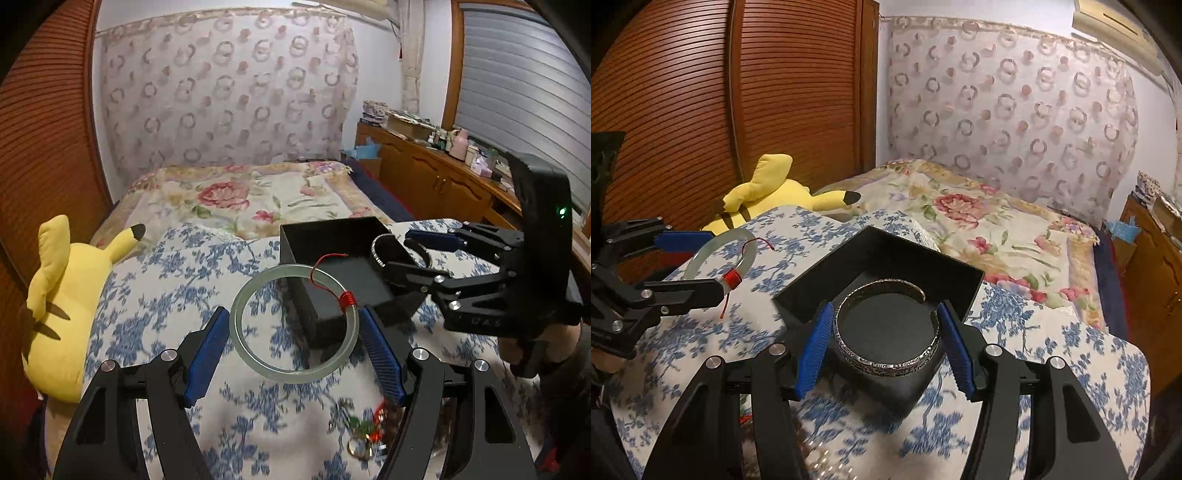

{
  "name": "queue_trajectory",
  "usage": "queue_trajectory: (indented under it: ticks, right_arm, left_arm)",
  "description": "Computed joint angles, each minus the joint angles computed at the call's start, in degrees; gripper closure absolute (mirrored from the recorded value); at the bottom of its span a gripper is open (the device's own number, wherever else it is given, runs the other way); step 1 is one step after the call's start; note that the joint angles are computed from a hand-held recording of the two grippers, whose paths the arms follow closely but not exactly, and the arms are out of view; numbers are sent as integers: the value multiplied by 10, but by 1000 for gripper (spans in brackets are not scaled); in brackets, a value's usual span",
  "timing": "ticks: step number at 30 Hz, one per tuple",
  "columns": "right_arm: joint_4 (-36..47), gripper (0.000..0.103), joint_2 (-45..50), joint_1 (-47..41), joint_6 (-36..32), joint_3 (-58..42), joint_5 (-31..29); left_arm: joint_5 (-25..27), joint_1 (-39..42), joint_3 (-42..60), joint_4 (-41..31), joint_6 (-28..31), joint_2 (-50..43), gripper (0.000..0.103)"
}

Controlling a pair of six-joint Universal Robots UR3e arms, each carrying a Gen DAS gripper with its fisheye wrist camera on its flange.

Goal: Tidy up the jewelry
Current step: 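Carry the jade bangle and silver cuff into the black box and release both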

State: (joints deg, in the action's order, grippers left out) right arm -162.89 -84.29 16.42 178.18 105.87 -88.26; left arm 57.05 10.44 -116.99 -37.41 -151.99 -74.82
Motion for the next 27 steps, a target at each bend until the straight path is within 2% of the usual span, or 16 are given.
queue_trajectory:
  ticks: [4, 7, 10, 15, 27]
  right_arm:
    - [-14, 41, 20, -15, 3, -3, 16]
    - [-30, 30, 8, -31, 2, 15, 38]
    - [-41, 30, -15, -49, 6, 36, 50]
    - [-52, 30, -50, -78, 14, 73, 35]
    - [-71, 30, -65, -108, 28, 105, 40]
  left_arm:
    - [28, -32, 37, 21, -23, -48, 34]
    - [47, -55, 61, 32, -36, -77, 34]
    - [64, -76, 86, 38, -47, -105, 34]
    - [98, -120, 126, 52, -62, -152, 34]
    - [146, -180, 185, 57, -75, -224, 34]
